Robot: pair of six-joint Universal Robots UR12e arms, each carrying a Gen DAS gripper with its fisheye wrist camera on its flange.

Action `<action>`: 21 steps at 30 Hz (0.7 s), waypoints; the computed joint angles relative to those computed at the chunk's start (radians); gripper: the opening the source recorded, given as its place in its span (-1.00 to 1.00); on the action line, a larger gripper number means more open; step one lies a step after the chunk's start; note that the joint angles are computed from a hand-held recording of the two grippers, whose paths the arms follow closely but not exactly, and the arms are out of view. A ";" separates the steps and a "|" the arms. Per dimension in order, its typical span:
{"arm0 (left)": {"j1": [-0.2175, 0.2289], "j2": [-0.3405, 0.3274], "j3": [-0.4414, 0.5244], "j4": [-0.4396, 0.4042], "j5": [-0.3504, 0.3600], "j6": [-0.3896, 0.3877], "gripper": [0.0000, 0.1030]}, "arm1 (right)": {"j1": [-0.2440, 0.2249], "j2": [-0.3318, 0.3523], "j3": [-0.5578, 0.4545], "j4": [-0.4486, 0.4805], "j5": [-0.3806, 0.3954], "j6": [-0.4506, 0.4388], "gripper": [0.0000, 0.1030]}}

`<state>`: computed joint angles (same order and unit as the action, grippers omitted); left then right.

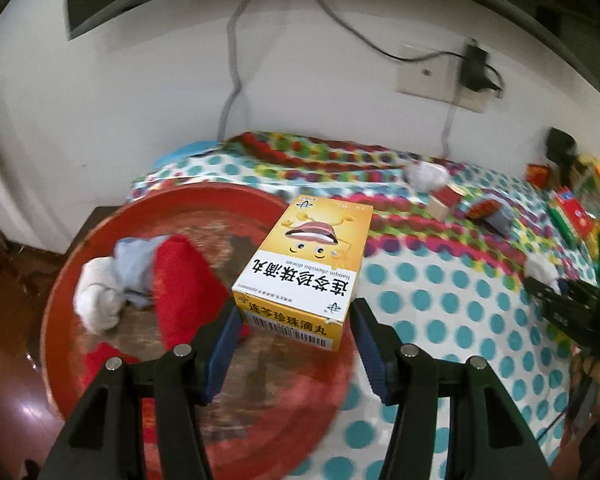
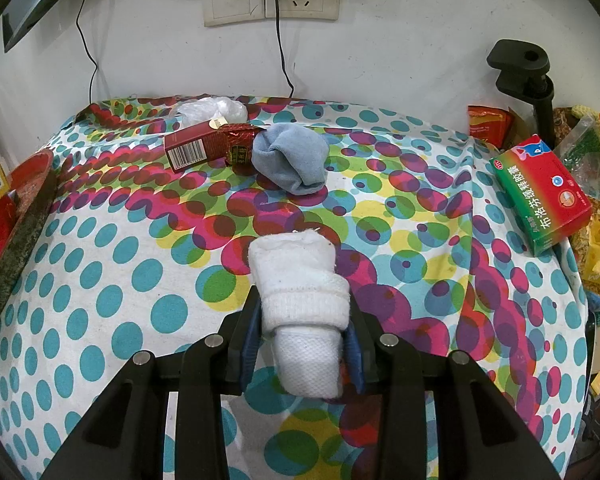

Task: Organize objects
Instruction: 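Carry the yellow box over the red tray with the left tool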

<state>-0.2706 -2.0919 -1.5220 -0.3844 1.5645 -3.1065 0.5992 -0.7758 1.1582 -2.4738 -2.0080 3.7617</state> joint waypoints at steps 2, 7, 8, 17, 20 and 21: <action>0.011 0.002 -0.002 -0.001 0.020 -0.016 0.10 | 0.000 0.001 -0.001 0.000 0.000 0.000 -0.31; 0.033 0.005 -0.006 -0.013 0.047 -0.038 0.10 | 0.000 0.001 -0.001 0.001 0.000 0.000 -0.31; 0.036 0.006 -0.008 -0.011 0.053 -0.040 0.10 | 0.000 0.001 -0.001 0.001 0.000 0.000 -0.31; 0.073 0.007 -0.019 -0.013 0.083 -0.069 0.10 | 0.000 0.001 -0.002 0.003 0.000 -0.001 -0.31; 0.084 0.006 -0.025 -0.012 0.089 -0.079 0.10 | 0.000 0.001 -0.002 0.002 0.000 -0.001 -0.31; 0.087 0.007 -0.029 -0.010 0.089 -0.082 0.10 | 0.000 0.000 -0.001 0.002 0.000 -0.001 -0.31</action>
<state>-0.1835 -2.0850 -1.5512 -0.3939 1.6533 -3.1887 0.5989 -0.7757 1.1571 -2.4718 -2.0080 3.7607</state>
